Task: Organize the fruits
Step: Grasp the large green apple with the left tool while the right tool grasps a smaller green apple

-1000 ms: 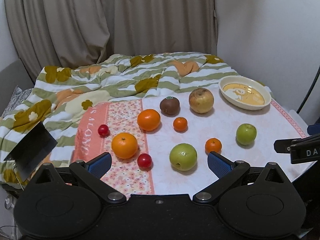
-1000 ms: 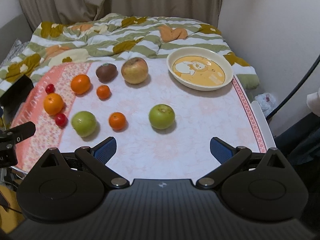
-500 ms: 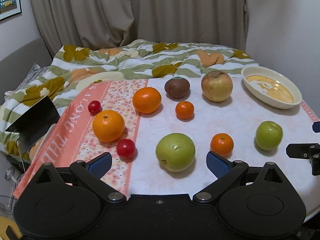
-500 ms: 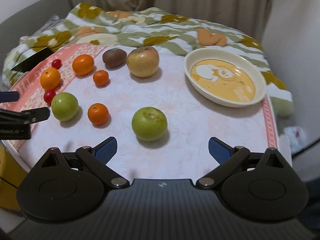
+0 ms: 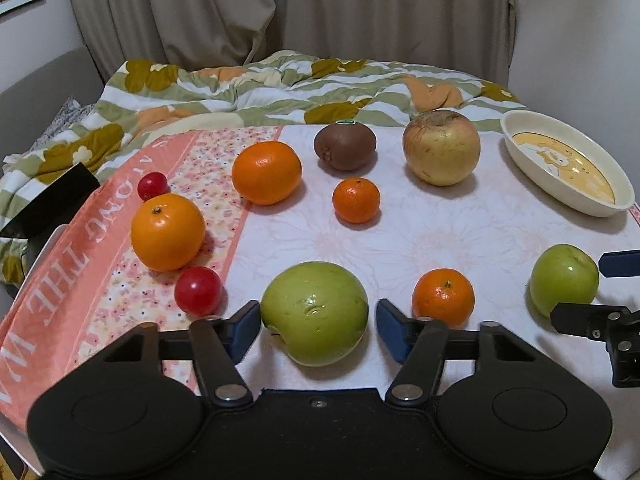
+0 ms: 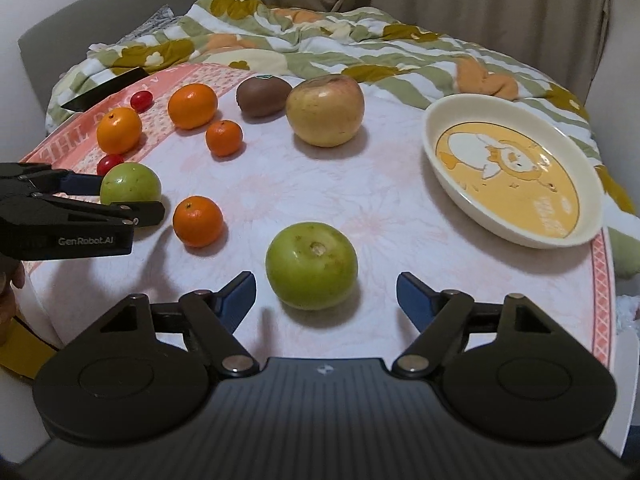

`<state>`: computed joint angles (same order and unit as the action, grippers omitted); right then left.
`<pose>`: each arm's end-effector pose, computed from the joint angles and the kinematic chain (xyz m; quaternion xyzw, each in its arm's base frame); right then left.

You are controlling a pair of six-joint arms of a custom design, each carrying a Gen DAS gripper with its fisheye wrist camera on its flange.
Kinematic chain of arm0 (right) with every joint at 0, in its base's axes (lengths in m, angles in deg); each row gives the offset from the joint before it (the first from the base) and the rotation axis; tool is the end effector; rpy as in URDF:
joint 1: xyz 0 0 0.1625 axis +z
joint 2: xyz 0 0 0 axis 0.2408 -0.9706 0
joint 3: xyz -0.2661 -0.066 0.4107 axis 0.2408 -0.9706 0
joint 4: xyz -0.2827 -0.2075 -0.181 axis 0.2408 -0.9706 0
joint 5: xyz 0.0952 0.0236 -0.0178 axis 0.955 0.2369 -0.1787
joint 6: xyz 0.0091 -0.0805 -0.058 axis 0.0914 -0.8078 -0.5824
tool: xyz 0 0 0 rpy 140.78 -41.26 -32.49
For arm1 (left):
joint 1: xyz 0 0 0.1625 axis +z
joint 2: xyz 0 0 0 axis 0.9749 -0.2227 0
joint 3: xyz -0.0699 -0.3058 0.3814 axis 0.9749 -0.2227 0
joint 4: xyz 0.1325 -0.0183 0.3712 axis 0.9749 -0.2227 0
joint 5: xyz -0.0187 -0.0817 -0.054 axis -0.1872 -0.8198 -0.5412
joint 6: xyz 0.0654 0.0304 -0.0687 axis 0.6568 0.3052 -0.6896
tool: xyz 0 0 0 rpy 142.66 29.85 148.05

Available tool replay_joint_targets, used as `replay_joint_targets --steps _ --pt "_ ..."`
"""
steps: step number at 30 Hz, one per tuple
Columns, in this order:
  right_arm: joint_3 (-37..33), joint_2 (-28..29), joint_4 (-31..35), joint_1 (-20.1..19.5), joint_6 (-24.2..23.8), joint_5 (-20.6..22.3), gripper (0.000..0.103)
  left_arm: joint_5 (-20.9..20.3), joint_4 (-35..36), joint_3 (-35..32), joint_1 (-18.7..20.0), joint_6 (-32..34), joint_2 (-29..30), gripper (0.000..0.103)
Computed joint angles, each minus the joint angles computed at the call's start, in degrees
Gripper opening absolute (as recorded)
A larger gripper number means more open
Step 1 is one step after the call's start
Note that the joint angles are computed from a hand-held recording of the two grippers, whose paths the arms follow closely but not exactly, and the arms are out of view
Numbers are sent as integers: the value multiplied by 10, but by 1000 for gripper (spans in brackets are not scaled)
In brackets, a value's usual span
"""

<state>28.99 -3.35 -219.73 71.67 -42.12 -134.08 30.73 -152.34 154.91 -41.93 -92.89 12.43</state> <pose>0.0738 -0.6027 0.2362 0.4811 -0.8484 0.1351 0.1747 -0.2940 -0.4814 0.0063 -0.0557 0.7972 -0.3885 0.4587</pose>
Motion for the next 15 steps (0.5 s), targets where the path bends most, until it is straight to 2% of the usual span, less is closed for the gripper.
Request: replay_joint_targets --steps 7,15 --pt "-9 8 14 3 -2 -1 80 1 -26 7 1 15 -3 62" --pt "-6 11 8 1 -18 7 80 -2 -1 7 -9 -11 -3 62"
